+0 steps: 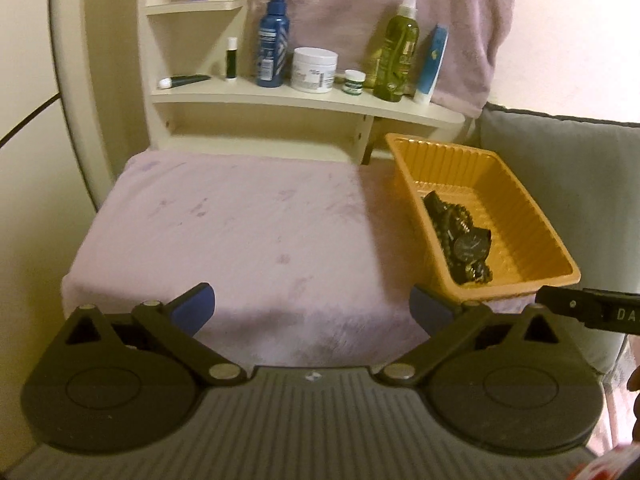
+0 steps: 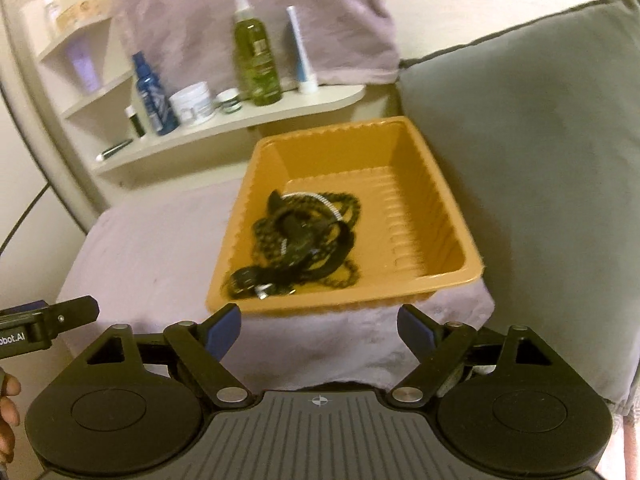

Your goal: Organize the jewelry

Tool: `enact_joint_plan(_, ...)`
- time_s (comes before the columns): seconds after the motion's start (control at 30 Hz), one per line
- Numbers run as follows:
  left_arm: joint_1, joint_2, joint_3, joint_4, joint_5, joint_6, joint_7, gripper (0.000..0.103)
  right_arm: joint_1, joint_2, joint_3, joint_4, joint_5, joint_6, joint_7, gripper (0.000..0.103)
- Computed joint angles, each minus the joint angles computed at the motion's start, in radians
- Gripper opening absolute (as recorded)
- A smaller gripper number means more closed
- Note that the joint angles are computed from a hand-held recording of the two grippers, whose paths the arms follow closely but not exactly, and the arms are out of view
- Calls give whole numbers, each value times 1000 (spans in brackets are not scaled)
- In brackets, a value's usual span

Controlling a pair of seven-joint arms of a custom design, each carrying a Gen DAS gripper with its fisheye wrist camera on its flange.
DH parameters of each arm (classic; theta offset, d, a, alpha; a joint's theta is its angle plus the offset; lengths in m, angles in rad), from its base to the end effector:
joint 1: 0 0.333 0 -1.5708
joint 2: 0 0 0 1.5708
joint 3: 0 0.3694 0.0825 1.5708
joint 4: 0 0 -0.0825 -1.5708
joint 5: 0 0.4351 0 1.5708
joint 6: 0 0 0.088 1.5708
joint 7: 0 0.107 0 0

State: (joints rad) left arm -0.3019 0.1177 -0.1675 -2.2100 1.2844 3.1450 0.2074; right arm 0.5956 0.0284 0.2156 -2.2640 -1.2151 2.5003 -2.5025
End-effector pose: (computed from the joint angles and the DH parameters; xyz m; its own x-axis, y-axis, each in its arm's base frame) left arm 0.4914 -0.3421 0.3989 -0.4032 -0.9117 0.0792 -0.6514 0.2251 -0.7246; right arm 0.3949 0.4241 0.3851 -0.3191 -0.9073 -0.2737 -0.6123 0.4178 -0.6713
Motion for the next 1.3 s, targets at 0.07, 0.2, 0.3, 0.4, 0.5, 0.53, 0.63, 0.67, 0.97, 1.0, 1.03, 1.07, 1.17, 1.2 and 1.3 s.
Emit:
enact_joint_plan(0.07,3,-23,-4,-25,-17,-7,11,102,3,12,2,17,2,14,-16,85)
enact_joint_plan(0.2,24,-59,-29,-76,-131,-6,108,102,18,32,6,46,5,26,-64,85)
enact_joint_plan(0.3,23,-78,-30,-90,-106,-16,75,102,31,42,6,60,8,17,-87,85)
enact_joint_plan(0.4,24,-87,-38,-88,-46,-44,25,102,38,42,3,62,9,11,-86,85)
enact_joint_plan(0.5,29,-90,-46,-88,-32,-52,8,102,43,40,3,62,9,2,-85,85)
enact_joint_plan(0.53,31,-91,-47,-88,-28,-55,6,102,43,40,3,62,10,4,-87,85)
enact_joint_plan(0.63,32,-93,-52,-85,-10,-66,-12,102,44,41,2,65,6,8,-90,85)
enact_joint_plan(0.67,32,-94,-54,-86,-7,-68,-17,102,45,42,2,66,5,8,-91,85)
enact_joint_plan(0.97,38,-90,-56,-88,-26,-51,17,102,47,42,1,67,2,9,-90,85)
enact_joint_plan(1.0,37,-90,-56,-88,-26,-50,18,102,47,42,1,67,2,9,-90,85)
enact_joint_plan(1.03,36,-91,-56,-88,-25,-50,17,102,47,42,1,67,3,9,-91,85)
enact_joint_plan(1.07,35,-91,-56,-88,-22,-51,13,102,47,42,1,67,3,9,-91,85)
enact_joint_plan(1.17,34,-89,-56,-84,-7,-52,-1,102,47,42,1,67,2,10,-91,85)
enact_joint_plan(1.2,32,-89,-56,-83,0,-54,-9,102,48,43,1,68,2,9,-90,85)
enact_joint_plan(1.3,31,-88,-56,-81,12,-53,-20,102,48,43,1,69,4,8,-92,85)
